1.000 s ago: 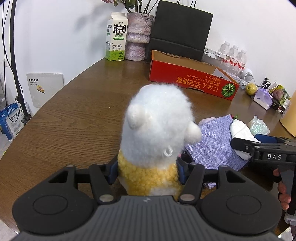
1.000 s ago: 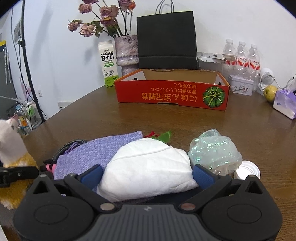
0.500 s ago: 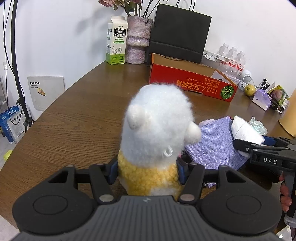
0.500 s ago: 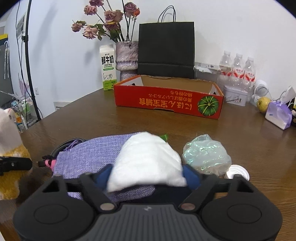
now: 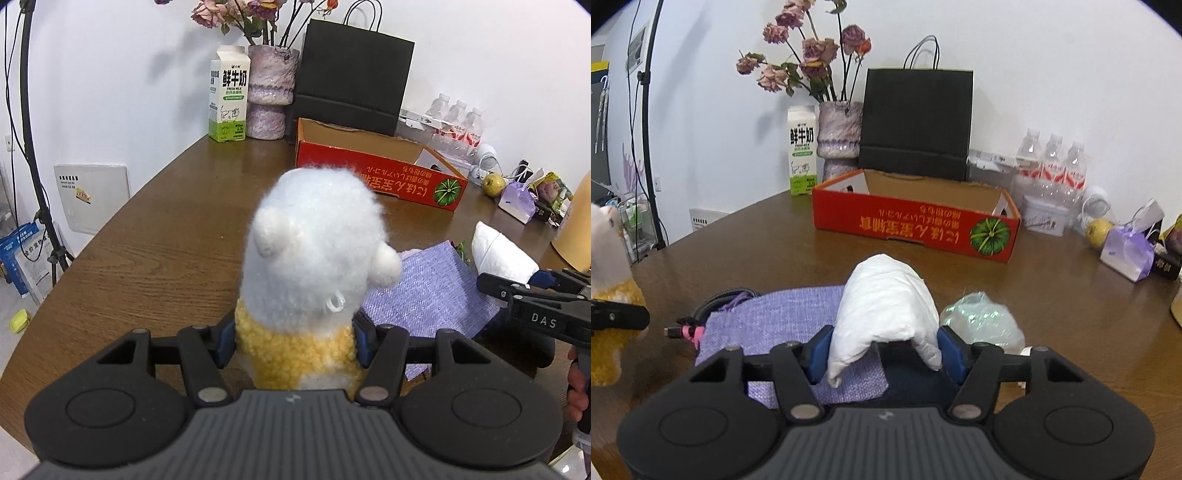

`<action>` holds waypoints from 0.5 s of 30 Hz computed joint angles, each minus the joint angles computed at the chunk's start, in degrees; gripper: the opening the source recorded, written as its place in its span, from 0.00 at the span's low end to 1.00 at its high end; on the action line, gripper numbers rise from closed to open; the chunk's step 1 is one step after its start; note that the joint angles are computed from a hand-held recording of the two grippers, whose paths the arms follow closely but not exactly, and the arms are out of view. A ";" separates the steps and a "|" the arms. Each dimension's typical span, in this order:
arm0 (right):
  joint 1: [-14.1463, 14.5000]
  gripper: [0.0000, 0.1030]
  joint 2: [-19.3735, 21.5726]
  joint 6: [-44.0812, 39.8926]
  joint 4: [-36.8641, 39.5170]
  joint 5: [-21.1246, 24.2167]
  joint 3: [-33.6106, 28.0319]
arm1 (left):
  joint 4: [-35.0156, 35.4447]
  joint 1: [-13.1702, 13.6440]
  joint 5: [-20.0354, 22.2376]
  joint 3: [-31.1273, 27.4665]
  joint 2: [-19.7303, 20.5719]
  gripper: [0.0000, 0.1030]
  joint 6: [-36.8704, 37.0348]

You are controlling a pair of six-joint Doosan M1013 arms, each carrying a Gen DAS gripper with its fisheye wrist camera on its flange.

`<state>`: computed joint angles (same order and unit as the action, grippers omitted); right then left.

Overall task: Organize objects
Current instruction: 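Grasp the white folded cloth with the right tool while the left tool holds the alpaca, then carry the alpaca and white cloth toward the red cardboard box with both tools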

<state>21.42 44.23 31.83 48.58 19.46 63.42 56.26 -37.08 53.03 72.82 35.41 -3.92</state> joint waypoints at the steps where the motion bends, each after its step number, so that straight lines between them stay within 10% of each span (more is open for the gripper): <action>1: -0.01 0.58 -0.19 -0.69 0.65 -0.23 0.20 | 0.04 0.02 0.19 -0.22 0.05 0.58 0.28; 15: 0.04 0.58 -0.84 -3.22 3.87 -0.70 -0.46 | 0.55 0.41 0.98 -3.22 0.56 0.58 4.45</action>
